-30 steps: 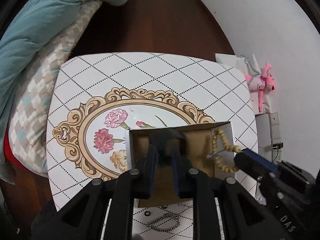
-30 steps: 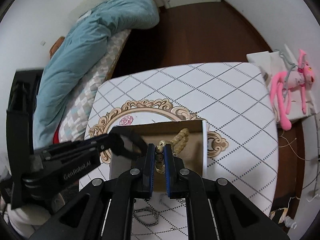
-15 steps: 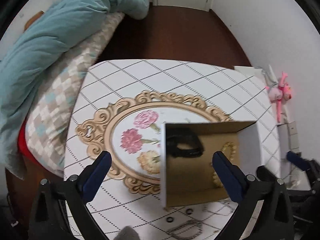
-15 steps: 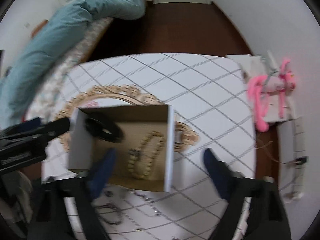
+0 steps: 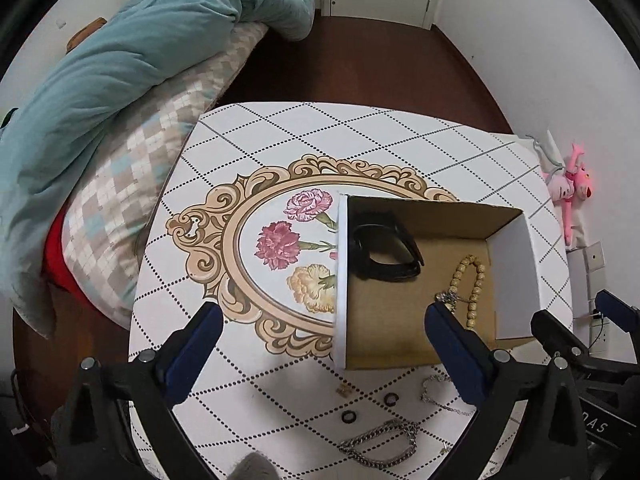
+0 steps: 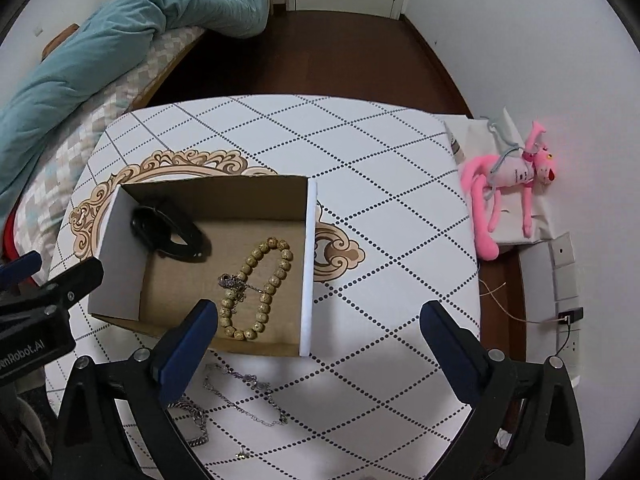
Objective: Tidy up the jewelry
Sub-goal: 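Move both tools back toward the remaining jewelry on the tablecloth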
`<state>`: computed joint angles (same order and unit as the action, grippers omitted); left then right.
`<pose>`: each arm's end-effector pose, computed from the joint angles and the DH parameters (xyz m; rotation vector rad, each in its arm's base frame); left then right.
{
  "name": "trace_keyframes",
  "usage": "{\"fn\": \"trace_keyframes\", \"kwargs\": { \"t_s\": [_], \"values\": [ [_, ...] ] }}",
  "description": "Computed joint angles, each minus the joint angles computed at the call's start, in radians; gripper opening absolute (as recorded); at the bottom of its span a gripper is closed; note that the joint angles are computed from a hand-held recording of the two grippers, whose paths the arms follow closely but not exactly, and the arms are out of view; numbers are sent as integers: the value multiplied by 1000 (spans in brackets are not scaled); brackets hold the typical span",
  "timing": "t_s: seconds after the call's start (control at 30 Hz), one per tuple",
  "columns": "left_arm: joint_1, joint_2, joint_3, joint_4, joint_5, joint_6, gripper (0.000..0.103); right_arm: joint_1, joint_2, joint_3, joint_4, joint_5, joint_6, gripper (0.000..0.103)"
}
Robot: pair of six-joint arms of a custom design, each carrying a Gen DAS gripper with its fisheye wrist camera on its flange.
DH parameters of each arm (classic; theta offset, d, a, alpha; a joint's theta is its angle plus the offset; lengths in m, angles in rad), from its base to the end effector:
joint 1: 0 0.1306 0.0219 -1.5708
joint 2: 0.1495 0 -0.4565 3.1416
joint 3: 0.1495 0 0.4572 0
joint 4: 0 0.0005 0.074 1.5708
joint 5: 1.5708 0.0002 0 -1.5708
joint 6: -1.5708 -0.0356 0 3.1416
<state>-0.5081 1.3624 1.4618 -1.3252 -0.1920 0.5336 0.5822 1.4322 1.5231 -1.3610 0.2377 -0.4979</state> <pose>0.4282 -0.2313 0.5291 -0.0811 2.7475 -0.0087 0.4343 0.2753 0.5248 -0.0665 2.7620 -0.0678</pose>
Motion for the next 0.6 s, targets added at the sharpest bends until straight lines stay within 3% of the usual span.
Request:
{"fn": "trace_keyframes", "kwargs": {
  "t_s": [0.6],
  "values": [
    [-81, -133, 23, -17, -132, 15, 103, 96, -127, 31, -8, 116, -109, 102]
  ]
}}
